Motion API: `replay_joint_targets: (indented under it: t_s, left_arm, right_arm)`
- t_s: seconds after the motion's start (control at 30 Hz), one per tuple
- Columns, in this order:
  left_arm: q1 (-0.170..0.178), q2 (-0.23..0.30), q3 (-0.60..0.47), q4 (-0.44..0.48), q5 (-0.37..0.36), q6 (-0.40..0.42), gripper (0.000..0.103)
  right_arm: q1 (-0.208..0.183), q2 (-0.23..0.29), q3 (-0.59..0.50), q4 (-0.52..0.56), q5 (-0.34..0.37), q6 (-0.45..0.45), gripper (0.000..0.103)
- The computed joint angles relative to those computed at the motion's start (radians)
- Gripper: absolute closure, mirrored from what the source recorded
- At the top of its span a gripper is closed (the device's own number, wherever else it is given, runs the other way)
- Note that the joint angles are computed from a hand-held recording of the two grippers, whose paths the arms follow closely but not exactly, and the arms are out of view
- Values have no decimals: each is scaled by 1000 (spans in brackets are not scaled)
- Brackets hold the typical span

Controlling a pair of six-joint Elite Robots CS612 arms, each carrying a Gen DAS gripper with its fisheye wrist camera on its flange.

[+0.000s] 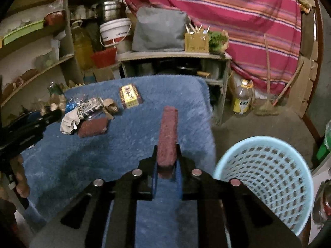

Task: Collect trash
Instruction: 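Carry both items over the basket while opening the left tool to drop the paper bag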

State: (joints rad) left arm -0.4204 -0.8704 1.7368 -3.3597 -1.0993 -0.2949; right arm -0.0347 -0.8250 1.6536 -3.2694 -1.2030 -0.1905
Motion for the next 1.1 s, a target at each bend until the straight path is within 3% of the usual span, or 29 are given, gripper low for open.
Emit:
replay_joint_targets:
  t_s: [0.33, 0.67, 0.9, 1.1]
  left_arm:
    - [-68, 41, -103, 12, -115, 65, 54]
    - [-127, 105, -222, 75, -198, 91, 54]
    - [-153, 147, -291, 131, -237, 96, 53]
    - [-156, 167, -337, 178, -306, 69, 50]
  right_arm:
    - [-89, -41, 54, -69, -18, 32, 88]
    - [-170, -42, 68, -62, -51, 62, 88]
    - [-193, -22, 55, -42, -53, 86, 88]
    - [-200, -15, 49, -34, -57, 94, 88]
